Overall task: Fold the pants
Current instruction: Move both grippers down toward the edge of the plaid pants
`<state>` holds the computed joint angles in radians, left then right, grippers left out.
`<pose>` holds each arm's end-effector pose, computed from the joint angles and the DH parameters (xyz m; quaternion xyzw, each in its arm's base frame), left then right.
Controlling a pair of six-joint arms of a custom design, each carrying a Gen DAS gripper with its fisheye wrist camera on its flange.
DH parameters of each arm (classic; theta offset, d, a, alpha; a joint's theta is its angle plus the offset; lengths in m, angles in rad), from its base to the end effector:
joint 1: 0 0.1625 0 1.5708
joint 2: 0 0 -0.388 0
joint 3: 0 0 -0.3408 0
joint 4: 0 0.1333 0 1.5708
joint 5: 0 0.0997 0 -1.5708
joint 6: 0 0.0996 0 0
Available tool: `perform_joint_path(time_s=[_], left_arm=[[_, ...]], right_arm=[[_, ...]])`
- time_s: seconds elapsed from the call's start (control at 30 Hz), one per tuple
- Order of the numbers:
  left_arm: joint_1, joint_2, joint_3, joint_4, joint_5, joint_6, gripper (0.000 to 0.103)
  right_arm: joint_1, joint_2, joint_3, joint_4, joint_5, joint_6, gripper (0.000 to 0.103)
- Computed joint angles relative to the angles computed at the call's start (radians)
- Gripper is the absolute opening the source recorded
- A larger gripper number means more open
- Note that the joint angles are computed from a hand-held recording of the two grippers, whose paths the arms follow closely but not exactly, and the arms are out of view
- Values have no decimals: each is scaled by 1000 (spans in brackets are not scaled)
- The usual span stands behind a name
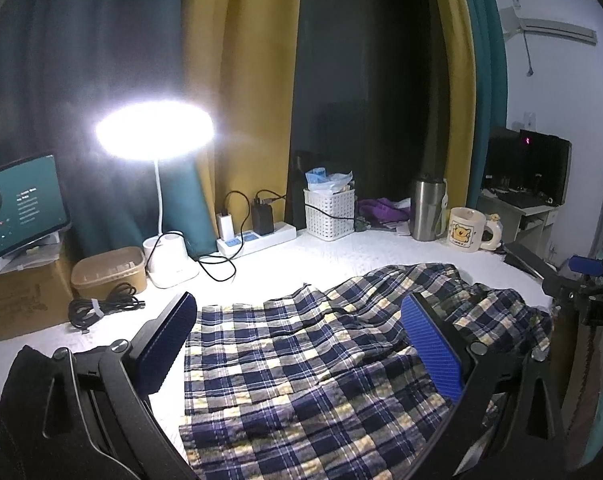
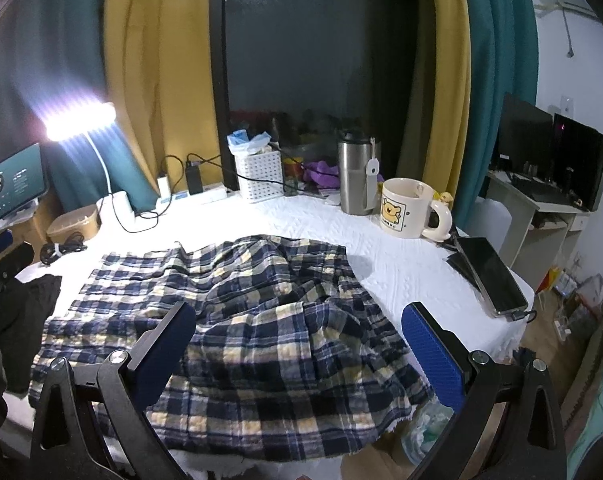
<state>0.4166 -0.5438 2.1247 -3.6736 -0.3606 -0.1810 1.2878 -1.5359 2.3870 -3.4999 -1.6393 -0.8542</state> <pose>-0.3039 -0.3821 0.0417 0.2418 0.7710 -0.5069 0.3002 0.0173 -0.3934 0.3348 0.2248 -0.8279 0.4164 0.3010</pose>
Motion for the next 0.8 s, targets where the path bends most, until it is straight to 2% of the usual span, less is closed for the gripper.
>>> perform_joint_path(time_s=[0.4, 0.63, 0.8], left_arm=[[112, 7, -116, 75, -45, 49, 101], [171, 4, -170, 156, -73, 37, 101], [226, -10, -204, 240, -131, 18, 101]], right_arm=[[39, 140, -172, 84, -92, 23, 103], [55, 222, -275, 135, -140, 31, 103], [48, 289, -359, 188, -154, 30, 103]])
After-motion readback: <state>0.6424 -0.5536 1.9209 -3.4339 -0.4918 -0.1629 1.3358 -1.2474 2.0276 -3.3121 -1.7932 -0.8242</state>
